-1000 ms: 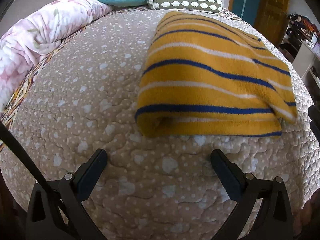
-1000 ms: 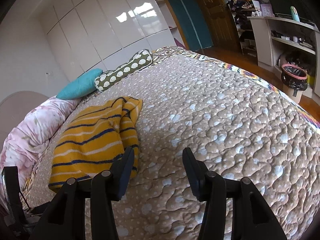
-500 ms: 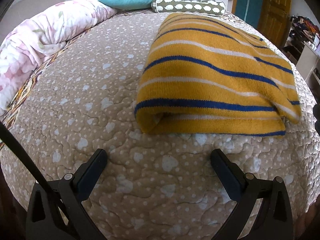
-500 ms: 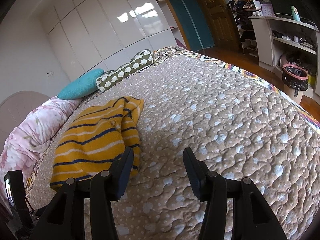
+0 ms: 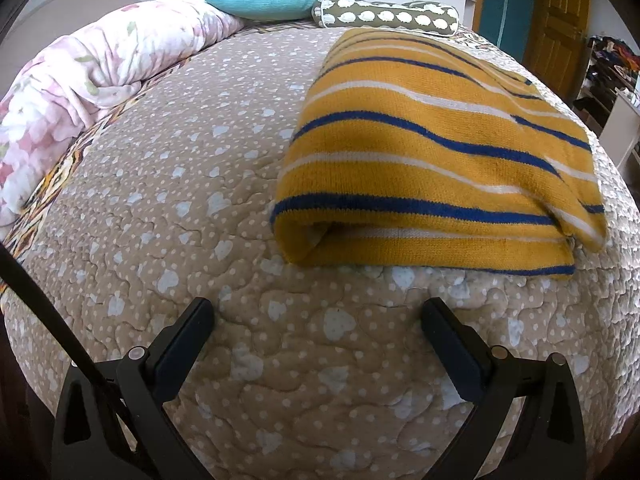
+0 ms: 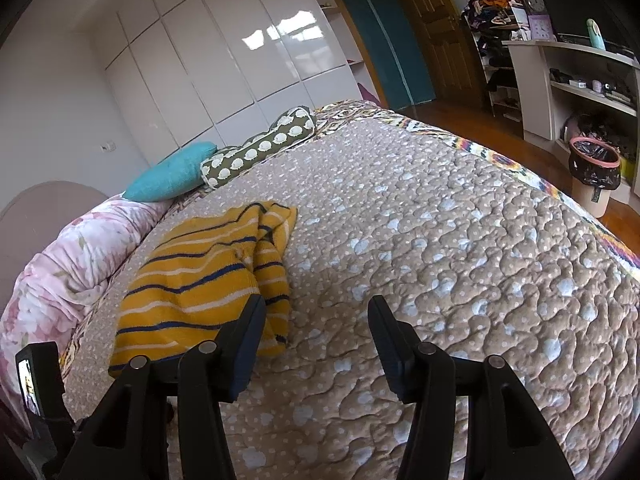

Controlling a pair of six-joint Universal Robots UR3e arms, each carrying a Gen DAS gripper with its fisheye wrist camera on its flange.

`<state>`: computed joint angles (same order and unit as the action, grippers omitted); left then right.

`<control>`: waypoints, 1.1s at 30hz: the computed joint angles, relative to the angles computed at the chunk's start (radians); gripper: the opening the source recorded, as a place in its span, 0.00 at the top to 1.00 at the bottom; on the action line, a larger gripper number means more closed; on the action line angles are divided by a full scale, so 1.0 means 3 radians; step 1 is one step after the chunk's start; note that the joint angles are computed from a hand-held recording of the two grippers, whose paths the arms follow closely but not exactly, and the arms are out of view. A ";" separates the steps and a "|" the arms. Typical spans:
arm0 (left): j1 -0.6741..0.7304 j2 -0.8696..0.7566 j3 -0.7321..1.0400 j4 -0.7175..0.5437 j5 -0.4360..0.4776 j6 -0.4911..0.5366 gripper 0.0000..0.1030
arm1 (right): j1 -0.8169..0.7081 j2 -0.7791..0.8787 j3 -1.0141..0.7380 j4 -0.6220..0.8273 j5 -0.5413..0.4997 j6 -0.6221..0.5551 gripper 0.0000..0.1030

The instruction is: Fold small clothes

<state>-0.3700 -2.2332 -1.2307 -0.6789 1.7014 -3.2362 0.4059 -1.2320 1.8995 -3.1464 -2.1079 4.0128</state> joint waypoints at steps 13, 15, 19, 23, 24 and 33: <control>0.0012 0.0006 -0.0022 0.0011 -0.0033 -0.0013 0.00 | -0.0020 -0.0060 0.0041 0.0001 0.0046 -0.0045 0.43; 0.0023 0.0013 -0.0050 0.0040 -0.0058 -0.0007 0.00 | -0.0033 -0.0032 0.0011 0.0009 0.0065 -0.0058 0.43; 0.0049 0.0024 -0.0096 0.0104 -0.0098 0.0017 0.00 | -0.0045 0.0022 -0.0031 0.0027 0.0094 -0.0052 0.43; 0.0064 0.0032 -0.0123 0.0140 -0.0120 0.0051 0.00 | -0.0043 0.0077 -0.0095 0.0064 0.0107 -0.0066 0.43; 0.0061 0.0030 -0.0118 0.0139 -0.0116 0.0066 0.00 | -0.0043 0.0087 -0.0100 0.0062 0.0109 -0.0069 0.42; 0.0039 -0.0004 -0.0070 0.0145 -0.0122 0.0014 0.00 | -0.0067 0.0137 -0.0104 0.0077 0.0137 -0.0068 0.42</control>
<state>-0.3584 -2.2345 -1.2518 -0.6353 1.6648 -3.2319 0.3859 -1.1910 1.8683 -3.1234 -2.0667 3.9924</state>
